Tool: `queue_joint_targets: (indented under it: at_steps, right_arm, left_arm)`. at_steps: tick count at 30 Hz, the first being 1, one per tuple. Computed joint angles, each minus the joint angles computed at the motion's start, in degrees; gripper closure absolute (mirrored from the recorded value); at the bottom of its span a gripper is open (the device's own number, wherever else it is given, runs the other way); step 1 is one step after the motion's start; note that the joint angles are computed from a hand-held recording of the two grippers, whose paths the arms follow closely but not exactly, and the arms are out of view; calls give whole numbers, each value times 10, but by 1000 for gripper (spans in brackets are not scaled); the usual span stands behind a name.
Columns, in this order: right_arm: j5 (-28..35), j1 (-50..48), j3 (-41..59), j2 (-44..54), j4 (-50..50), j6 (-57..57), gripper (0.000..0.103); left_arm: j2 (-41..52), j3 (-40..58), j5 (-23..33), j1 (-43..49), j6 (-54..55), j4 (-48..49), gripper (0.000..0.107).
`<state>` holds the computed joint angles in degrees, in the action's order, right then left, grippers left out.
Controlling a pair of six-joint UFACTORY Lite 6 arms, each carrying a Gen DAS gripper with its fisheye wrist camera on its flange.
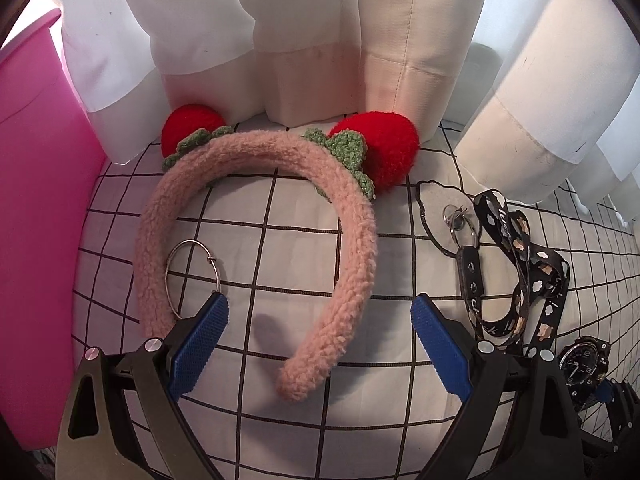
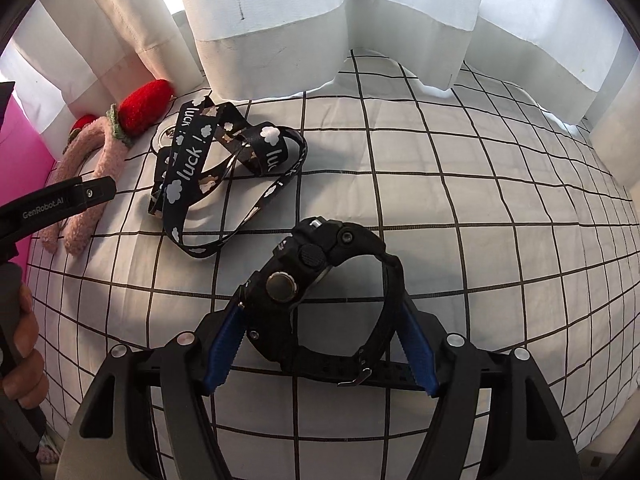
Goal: Organize jewelry
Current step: 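Lower the left tool to the pink headband while the right tool grips the black watch, then lift the headband with the left tool while the right tool carries the watch over the tub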
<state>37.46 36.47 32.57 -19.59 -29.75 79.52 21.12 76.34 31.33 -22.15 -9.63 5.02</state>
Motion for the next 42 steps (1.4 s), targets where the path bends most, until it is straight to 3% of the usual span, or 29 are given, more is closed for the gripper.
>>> queue_joint_targets:
  at_steps: [9,12,23,36,42]
  right_arm:
    - [-15,1,18,40,-34,25,35]
    - [-14,3,17,40,-36,28,35]
    - [4,22,2,18,-38,37,36]
    - [12,49,-18,-11,-50,79,38]
    - [15,47,-38,-40,-50,81,39]
  left_arm:
    - [54,39,-1,-8,2,7,16]
    - [41,23,-12,-9,9,-3,23]
    - [-36,-60,-26,-14,-7,3,85]
    - [-126,-138,-10,-60,-88,71,92]
    - [-166,-152,10,-117,-193,158,95]
